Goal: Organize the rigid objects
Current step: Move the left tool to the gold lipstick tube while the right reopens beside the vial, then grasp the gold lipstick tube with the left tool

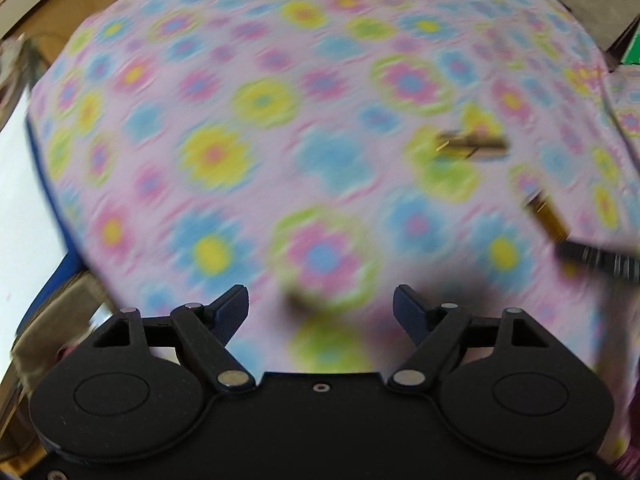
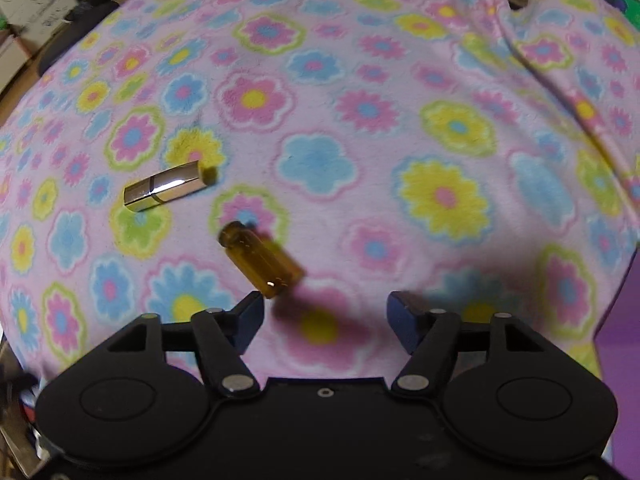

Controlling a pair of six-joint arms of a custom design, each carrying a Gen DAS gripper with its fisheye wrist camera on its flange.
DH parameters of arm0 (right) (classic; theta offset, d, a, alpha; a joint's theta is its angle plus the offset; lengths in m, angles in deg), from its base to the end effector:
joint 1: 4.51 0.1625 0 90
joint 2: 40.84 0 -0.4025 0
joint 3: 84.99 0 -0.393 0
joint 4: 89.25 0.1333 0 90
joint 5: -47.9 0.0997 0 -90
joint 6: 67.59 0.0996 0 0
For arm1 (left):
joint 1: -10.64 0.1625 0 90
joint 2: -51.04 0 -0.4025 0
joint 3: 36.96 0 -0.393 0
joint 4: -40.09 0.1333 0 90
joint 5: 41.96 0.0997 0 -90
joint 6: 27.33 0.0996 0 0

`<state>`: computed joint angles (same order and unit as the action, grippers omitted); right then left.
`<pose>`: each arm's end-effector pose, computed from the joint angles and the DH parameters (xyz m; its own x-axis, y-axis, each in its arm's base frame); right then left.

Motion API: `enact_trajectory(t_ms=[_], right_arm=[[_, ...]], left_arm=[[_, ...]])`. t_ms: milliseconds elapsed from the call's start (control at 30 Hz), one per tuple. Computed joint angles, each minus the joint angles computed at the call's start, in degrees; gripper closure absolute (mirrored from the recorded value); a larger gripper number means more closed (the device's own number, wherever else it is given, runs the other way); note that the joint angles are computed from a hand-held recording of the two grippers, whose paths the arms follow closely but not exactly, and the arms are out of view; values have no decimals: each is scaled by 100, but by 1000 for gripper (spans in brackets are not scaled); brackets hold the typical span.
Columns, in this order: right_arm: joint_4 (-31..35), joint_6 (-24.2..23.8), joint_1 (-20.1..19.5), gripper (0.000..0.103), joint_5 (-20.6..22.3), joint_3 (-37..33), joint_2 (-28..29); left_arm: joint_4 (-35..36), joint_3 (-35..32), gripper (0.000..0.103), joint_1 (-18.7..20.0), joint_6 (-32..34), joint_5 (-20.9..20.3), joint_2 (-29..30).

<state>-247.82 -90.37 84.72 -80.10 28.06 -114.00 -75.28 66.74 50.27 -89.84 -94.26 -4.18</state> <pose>0.0647 -0.5442 0.2747 -0.7274 -0.0575 0.6838 -0.2927 0.9273 -0.2333 -0.3004 -0.5009 0.0872 -0.7760 -0.1685 -0.6078 0.0433 0.9472 -0.3178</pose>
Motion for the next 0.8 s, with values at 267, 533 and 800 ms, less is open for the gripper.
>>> enact_trajectory(t_ms=[267,533,800], right_arm=[[-1106,-949,-442,7,101,106,117],[-1203,-1846,-680,0,491,382,-150],[-1407,-1975,-754,0,680,535,-239]], left_arm=[[-534,-1302,16,218,512,2,1292],[-27,-2456,16,417,458,145,2171],[242,-2942,18,659,178,-156,2490]])
